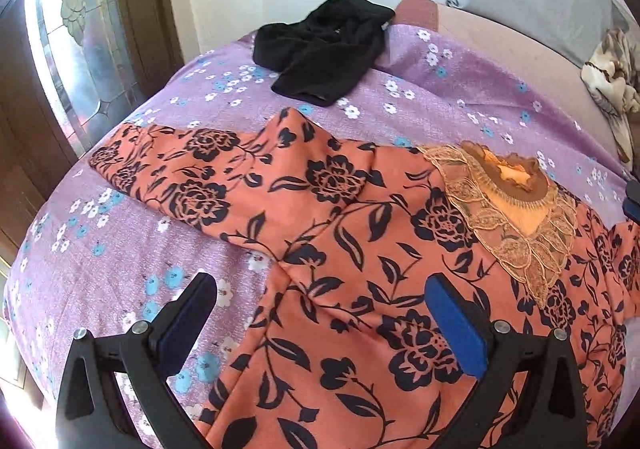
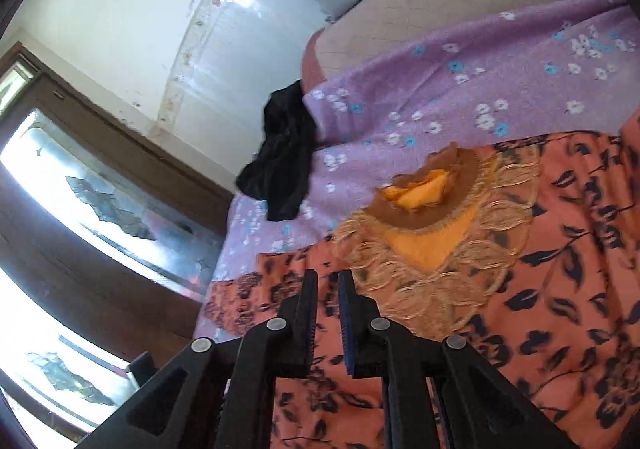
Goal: Fold small clothes
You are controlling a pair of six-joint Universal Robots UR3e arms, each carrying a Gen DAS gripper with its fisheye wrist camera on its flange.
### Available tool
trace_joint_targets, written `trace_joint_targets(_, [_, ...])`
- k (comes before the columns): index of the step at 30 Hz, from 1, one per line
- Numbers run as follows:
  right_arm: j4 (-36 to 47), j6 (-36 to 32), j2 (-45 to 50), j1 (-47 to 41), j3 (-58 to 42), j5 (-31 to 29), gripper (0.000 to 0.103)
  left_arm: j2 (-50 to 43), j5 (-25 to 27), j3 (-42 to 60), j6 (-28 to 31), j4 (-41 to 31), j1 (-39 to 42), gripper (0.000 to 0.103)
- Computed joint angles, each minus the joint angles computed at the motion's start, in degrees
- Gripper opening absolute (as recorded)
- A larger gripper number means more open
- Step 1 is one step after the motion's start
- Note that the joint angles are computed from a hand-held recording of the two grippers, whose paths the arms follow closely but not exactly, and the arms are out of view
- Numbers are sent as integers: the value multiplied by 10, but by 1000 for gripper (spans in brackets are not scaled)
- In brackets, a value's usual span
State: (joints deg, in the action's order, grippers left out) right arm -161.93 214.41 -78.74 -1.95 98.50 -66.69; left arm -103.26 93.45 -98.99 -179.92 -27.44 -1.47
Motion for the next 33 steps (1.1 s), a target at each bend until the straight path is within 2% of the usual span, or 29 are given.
trace_joint_targets(2, [82, -43, -31, -8, -6, -148, 46, -9, 1, 5, 9, -2, -15, 103])
trace_joint_targets(3, [85, -60, -47, -21, 12, -217, 75, -16, 0, 12, 15, -8, -24, 103])
trace_joint_targets(4, [75, -69, -55, -29, 29, -300, 85, -23, -2, 16, 25, -11, -31, 103])
trace_joint_targets(5, [97, -77, -48, -34, 22, -387, 85, -30, -4, 22, 32, -15, -39, 103])
trace_joint_targets(6, [141, -88, -42, -55, 6, -432, 85, -36, -7, 26, 40, -18, -45, 103])
trace_joint_targets(8, [193, -130, -36, -121, -4, -444, 85, -50, -13, 39, 45, -26, -55, 103])
trace_joint_targets(11, [219, -181, 1, -193, -10, -457, 85, -76, -22, 67, 40, -49, -64, 103])
trace_joint_targets(13, [202, -206, -9, -245, 24, -431, 85, -91, -24, 85, 37, -65, -68, 103])
trace_joint_targets(15, [147, -212, -10, -284, 64, -403, 83, -103, -18, 94, 35, -68, -73, 103])
trace_joint_targets(16, [124, -204, -12, -301, 83, -386, 76, -105, -14, 96, 34, -68, -75, 103])
trace_joint_targets(17, [116, -199, -20, -330, 100, -337, 64, -107, -13, 96, 32, -66, -75, 103])
trace_joint_targets(18, [127, -195, -31, -362, 110, -271, 31, -107, -14, 96, 31, -65, -74, 103])
trace_joint_targets(21, [99, -179, -86, -387, 152, -205, 9, -99, -25, 93, 26, -64, -68, 103])
trace_joint_targets(22, [81, -172, -114, -391, 172, -173, 9, -93, -32, 87, 27, -59, -64, 103])
trace_joint_targets(25, [66, -165, -207, -421, 216, -12, 9, -76, -45, 71, 29, -41, -59, 103])
trace_joint_targets(29, [57, -130, -272, -353, 226, 136, 9, -51, -85, 55, 34, -32, -41, 103])
trace_joint_targets(31, [19, -102, -237, -256, 203, 149, 9, -35, -112, 49, 35, -38, -23, 103])
trace_joint_targets(33, [25, -88, -165, -140, 149, 125, 13, -24, -130, 42, 28, -37, -4, 103])
